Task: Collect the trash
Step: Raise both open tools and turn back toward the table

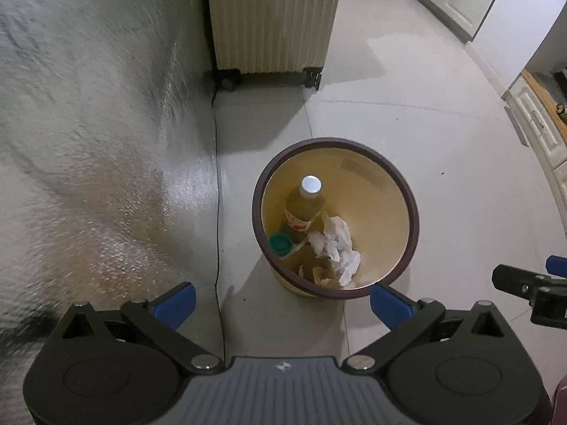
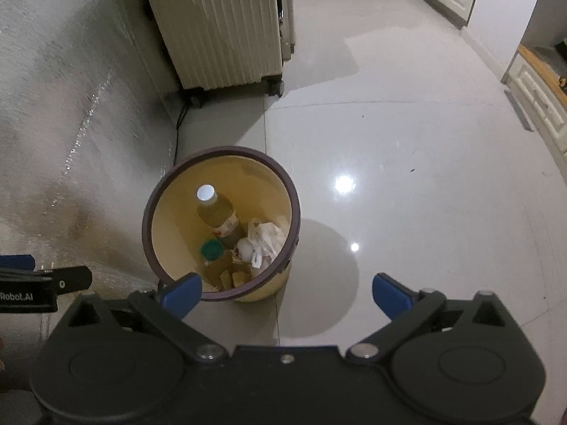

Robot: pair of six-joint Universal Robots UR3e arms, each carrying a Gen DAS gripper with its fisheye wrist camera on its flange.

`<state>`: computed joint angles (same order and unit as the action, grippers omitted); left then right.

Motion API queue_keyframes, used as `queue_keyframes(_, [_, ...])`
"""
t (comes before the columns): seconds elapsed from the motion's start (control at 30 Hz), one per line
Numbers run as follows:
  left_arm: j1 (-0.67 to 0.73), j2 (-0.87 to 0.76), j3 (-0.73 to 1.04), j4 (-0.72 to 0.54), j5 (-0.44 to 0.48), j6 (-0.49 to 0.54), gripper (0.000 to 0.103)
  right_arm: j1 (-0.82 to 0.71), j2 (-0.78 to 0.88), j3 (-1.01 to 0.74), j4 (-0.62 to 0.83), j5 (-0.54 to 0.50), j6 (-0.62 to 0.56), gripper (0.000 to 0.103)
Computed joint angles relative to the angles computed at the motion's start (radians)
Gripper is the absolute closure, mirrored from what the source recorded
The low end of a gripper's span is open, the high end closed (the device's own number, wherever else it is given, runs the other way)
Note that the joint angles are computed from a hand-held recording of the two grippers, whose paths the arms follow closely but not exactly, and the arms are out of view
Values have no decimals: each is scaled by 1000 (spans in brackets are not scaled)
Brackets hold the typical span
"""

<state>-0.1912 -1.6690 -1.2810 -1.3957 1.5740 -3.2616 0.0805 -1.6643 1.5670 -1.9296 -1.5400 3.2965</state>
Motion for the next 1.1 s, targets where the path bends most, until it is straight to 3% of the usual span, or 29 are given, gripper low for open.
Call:
queue_keyframes(0.37, [-18, 122, 92, -118, -2, 5, 0, 37, -153, -112, 181, -74, 42, 0])
queue_keyframes(0.73, [-90, 179, 331, -225, 13, -3, 0, 98, -230, -380, 367, -154, 112, 0])
queue_keyframes(1.1, [-102, 152, 711, -383, -27, 0, 0, 315, -144, -765, 539, -380, 224, 0])
